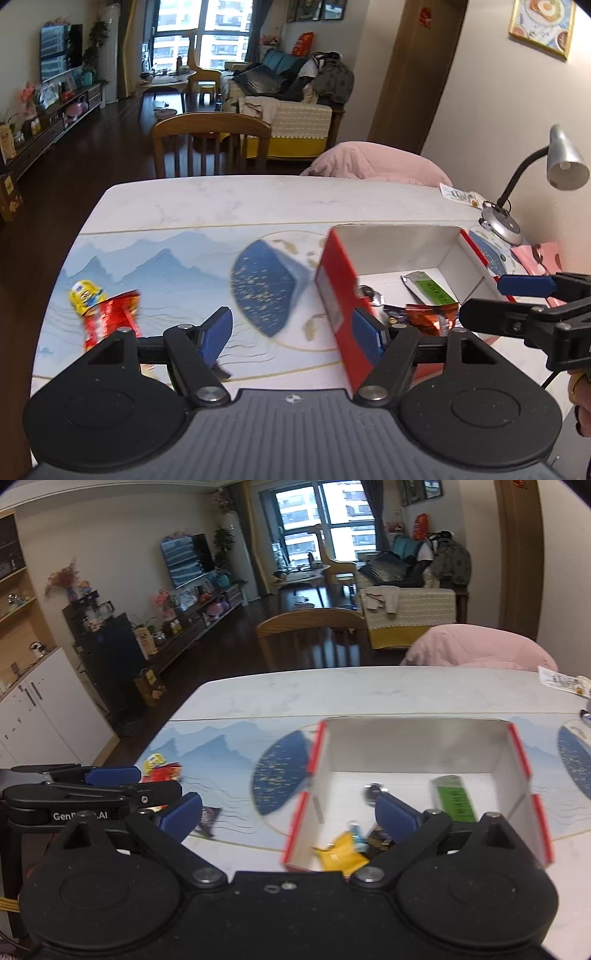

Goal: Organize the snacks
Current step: 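Withdraw both tools from the box toward the remaining snacks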

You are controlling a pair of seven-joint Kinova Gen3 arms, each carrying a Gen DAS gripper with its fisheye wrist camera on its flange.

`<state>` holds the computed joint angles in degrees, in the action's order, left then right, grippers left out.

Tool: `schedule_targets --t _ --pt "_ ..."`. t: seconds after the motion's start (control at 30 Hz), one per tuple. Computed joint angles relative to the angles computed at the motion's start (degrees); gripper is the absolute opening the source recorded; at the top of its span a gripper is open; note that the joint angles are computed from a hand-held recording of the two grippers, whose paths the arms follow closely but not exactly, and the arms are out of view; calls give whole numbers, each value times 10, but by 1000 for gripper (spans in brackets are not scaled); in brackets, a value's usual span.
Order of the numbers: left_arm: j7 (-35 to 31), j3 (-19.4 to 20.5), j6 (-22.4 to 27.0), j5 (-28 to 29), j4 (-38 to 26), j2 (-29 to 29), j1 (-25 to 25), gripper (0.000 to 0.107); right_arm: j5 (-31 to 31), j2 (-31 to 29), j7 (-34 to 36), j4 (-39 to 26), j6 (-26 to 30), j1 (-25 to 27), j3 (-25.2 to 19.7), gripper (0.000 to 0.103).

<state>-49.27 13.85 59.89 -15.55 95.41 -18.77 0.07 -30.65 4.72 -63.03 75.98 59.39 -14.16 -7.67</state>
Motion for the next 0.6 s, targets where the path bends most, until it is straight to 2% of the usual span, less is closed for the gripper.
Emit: schedule_targets --t 0.13,0.27,0.47,0.6 --pt "-46 -52 -10 28 32 -40 1 75 5 -7 -15 23 -30 -24 -14 103" --pt "-89 -80 -13 34 61 -74 -23 80 22 -14 -29 46 -68 -53 -28 103" --pt "-194 -181 -23 88 99 -113 -25 80 84 -2 -59 54 -101 -102 -47 103" --pt "-234 -195 -21 91 116 -118 -59 80 121 14 -89 50 -109 -133 -56 103"
